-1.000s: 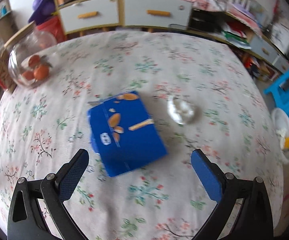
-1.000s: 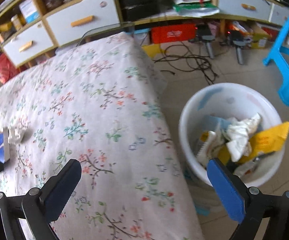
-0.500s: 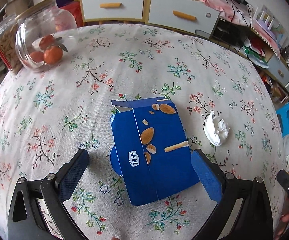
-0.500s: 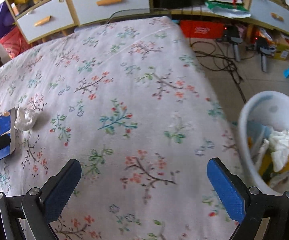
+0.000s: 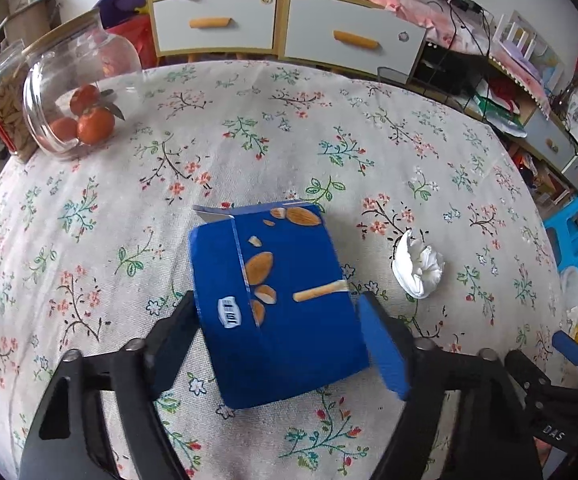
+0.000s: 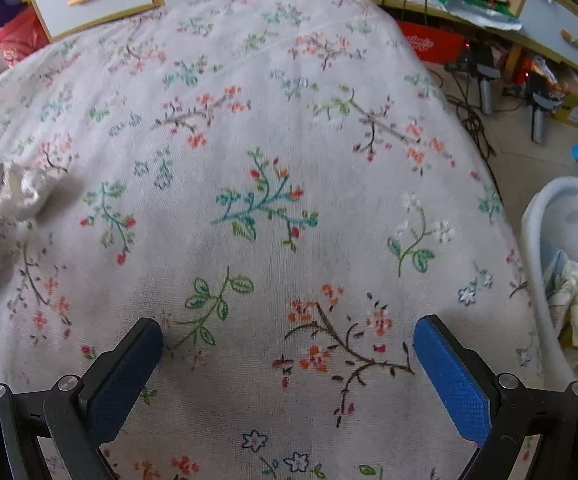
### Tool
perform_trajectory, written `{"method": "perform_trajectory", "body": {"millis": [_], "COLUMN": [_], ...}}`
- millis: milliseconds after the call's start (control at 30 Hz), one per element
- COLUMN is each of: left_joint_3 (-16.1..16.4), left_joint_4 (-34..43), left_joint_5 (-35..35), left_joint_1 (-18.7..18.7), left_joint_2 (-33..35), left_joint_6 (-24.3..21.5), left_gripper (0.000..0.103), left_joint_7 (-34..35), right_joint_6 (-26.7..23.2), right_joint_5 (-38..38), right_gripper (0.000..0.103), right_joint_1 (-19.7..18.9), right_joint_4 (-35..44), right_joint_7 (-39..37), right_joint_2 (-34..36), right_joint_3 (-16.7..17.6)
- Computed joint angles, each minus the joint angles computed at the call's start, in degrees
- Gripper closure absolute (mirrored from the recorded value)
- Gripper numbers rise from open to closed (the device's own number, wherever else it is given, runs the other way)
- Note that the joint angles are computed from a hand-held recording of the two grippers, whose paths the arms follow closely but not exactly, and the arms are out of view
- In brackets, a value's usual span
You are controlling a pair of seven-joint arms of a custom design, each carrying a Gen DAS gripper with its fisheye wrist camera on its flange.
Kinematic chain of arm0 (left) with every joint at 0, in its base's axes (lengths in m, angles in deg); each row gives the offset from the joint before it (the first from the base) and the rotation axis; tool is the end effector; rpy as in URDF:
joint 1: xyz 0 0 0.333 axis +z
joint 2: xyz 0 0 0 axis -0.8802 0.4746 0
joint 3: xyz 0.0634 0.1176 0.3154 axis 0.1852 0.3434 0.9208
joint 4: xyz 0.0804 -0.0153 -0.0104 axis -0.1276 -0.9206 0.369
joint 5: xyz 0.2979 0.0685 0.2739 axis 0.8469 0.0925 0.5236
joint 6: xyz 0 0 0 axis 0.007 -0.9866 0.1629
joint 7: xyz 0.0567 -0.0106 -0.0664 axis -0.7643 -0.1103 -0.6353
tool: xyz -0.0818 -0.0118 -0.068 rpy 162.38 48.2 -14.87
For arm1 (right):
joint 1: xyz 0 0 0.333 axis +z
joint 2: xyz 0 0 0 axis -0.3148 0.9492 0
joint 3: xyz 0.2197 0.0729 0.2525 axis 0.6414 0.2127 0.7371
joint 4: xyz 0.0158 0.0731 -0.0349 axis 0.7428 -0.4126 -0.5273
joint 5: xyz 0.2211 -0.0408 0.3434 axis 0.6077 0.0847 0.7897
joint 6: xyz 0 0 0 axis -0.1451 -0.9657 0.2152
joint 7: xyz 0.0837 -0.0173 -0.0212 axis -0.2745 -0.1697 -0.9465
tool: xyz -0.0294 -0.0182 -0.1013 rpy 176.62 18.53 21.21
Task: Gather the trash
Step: 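Close the left tool on the blue biscuit box and lift it, then grasp the white crumpled tissue with the right tool and lift it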
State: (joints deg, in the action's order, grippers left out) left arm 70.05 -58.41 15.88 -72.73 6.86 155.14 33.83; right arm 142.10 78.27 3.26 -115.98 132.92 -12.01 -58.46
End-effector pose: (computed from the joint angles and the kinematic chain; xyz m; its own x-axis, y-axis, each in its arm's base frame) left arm 0.6810 -0.1719 0.2965 0.2212 -0.9713 0.0876 -0.8359 -0.2351 -0.4960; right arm 0.6750 0.1846 0.2846 0.1149 -0.9934 -0.0031 -0.8925 -0.1019 -0.4394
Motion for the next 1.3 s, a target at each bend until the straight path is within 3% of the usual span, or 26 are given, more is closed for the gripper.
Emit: {"method": "perform_trajectory", "body": {"millis": [233, 400, 567, 733, 867, 967, 1100, 1300], "left_joint_3": [-4.4, -5.1, -3.7, -2.2, -2.2, -2.5, -1.7, -3.7], "left_joint_4": [-3.9, -7.1, -9.8, -11.8, -13.2, -13.9, -14.9, -16.0], "left_joint_5": [-5.5, -9.1, -9.6, -8.3, -7.9, -8.3, -8.1, -10.0], "left_joint_1": [5.1, 7.0, 7.0, 6.8, 7.4, 8.3, 8.4, 11.1], "left_joint_2": [-1.9, -3.8, -5.8, -7.6, -8.4, -8.7, -9.1, -8.9], "left_joint_6": [3.8, 6.1, 8.3, 10.0, 10.6, 11.1, 11.5, 10.9], "left_gripper": [0.030, 0.030, 0.030, 0.030, 0.030, 0.030, 0.030, 0.030], "left_joint_7": [7.5, 11.1, 12.4, 13.5, 15.1, 16.4, 17.0, 20.6], "right_joint_6": [5.2, 0.6, -3.3, 0.3, 3.1, 4.8, 6.7, 8.6], "right_joint_5": [-1.6, -2.1, -4.2, -3.9, -3.0, -2.1, -0.7, 0.5], "right_gripper": [0.000, 0.000, 0.000, 0.001, 0.002, 0.005, 0.009, 0.015], "right_joint_1": [3.9, 6.1, 5.7, 4.1, 4.9, 6.0, 9.0, 10.7], "right_joint_4": [-1.3, 1.9, 4.9, 5.9, 7.4, 9.5, 11.8, 13.4], "right_joint_7": [3.8, 8.2, 12.2, 8.6, 4.4, 1.9, 2.7, 0.6], "right_joint_2": [0.8, 2.0, 3.0, 3.9, 5.5, 7.4, 9.6, 11.2], "right_joint_3": [-3.9, -5.9, -5.1, -0.3, 1.8, 2.0, -0.8, -1.8]}}
